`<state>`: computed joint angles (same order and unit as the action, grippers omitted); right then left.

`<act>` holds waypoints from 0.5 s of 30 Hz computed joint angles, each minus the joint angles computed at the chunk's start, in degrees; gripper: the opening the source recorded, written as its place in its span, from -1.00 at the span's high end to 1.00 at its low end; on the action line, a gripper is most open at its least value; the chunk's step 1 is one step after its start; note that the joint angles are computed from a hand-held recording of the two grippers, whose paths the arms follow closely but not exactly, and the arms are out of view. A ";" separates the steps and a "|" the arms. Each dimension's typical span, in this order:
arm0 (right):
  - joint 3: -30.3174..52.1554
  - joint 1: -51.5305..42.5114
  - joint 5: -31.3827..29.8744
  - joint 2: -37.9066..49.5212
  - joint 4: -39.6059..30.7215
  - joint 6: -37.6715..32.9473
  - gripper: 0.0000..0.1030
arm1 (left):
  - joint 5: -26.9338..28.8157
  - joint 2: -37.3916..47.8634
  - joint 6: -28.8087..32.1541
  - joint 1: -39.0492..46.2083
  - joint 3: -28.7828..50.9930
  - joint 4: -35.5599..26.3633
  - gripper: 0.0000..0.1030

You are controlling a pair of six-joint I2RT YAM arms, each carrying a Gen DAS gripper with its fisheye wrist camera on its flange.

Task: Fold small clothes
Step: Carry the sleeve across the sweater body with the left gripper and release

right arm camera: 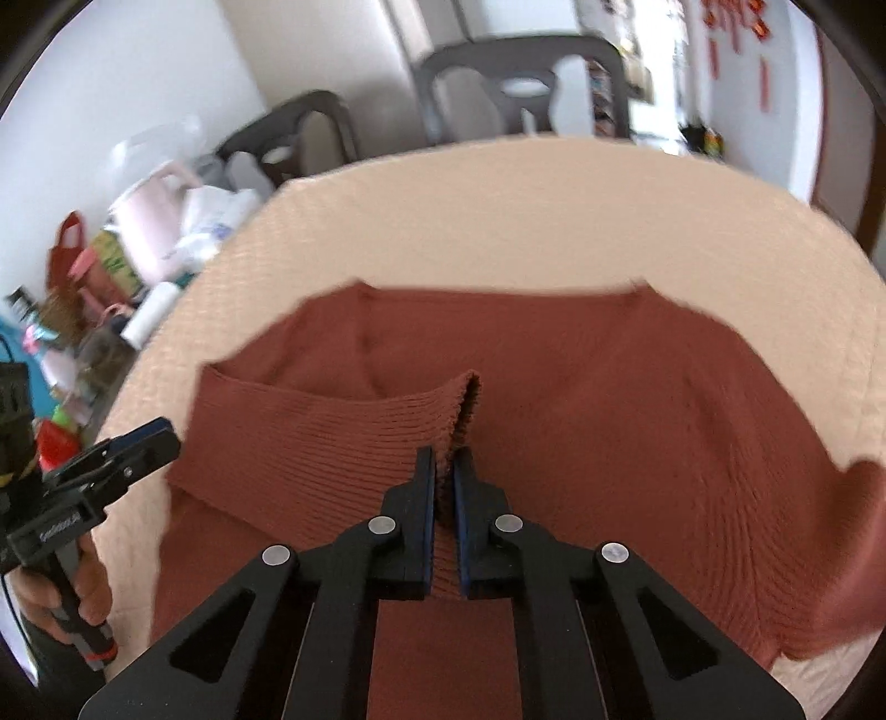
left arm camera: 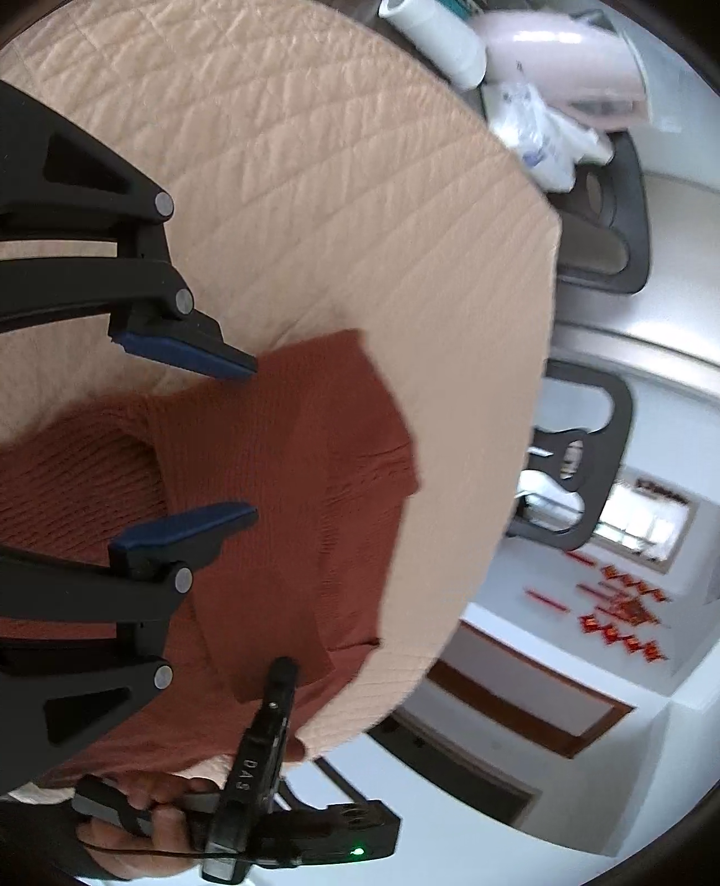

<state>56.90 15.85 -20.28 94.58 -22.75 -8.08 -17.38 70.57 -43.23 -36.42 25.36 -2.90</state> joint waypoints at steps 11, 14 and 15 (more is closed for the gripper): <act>-2.67 -1.00 0.40 -2.74 0.27 -3.00 0.81 | -2.88 3.51 0.04 -4.05 3.47 -3.24 0.05; -4.19 -1.87 -0.04 -2.48 1.01 -4.62 0.80 | -5.39 6.48 -0.14 -5.86 5.05 -4.77 0.05; -4.47 -2.16 0.34 -3.14 0.44 -4.77 0.80 | -5.75 6.25 -1.04 -6.38 5.60 -6.33 0.05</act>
